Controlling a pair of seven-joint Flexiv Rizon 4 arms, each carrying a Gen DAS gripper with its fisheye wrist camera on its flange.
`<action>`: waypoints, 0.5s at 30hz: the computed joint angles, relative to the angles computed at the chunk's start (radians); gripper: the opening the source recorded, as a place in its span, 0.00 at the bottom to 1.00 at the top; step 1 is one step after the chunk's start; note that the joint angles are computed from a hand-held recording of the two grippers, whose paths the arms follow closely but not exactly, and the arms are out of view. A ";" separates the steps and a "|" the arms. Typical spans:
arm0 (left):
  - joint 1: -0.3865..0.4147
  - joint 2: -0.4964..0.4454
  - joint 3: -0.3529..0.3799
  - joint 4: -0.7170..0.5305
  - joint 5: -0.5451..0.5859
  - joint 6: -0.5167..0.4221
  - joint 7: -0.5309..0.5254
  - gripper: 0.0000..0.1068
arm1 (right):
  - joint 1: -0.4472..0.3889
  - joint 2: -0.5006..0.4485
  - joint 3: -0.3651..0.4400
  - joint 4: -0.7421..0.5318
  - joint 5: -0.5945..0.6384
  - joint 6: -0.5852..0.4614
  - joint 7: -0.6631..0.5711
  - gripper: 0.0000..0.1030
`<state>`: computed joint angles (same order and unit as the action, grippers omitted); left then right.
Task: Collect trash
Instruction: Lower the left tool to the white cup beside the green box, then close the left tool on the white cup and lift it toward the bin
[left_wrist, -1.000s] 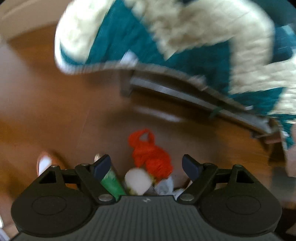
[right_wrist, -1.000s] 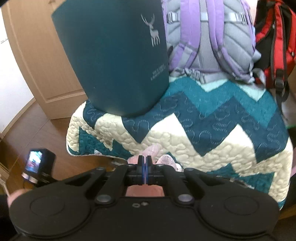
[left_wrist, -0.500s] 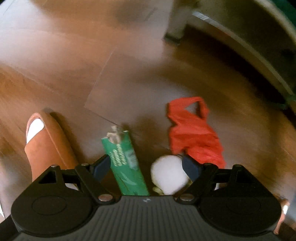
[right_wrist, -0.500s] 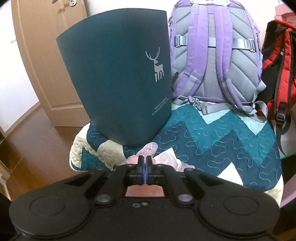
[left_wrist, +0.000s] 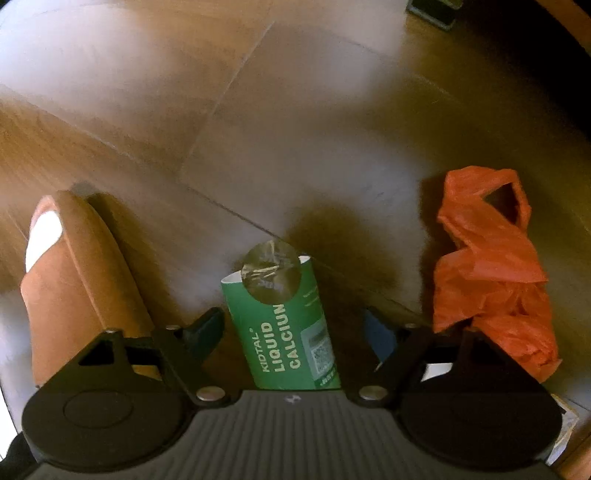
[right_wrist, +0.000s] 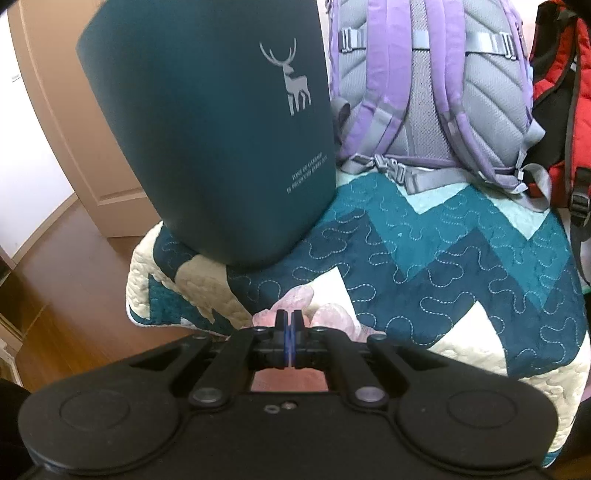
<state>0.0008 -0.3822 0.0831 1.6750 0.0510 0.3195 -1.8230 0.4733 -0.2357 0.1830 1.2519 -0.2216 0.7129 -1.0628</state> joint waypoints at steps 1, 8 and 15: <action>0.004 -0.004 0.000 0.002 -0.007 -0.007 0.002 0.56 | 0.001 -0.003 0.000 -0.001 -0.001 0.000 0.001 0.00; 0.006 0.020 0.002 0.026 -0.010 0.011 0.003 0.48 | 0.013 0.010 -0.003 0.003 -0.032 0.004 0.023 0.00; -0.005 0.082 -0.007 -0.019 -0.014 -0.019 -0.025 0.46 | 0.035 0.046 0.002 0.000 -0.096 0.014 0.061 0.00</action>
<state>-0.0037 -0.3007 0.0763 1.6565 0.0367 0.3001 -1.8482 0.5088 -0.1892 0.1848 1.2524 -0.3177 0.7273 -1.0018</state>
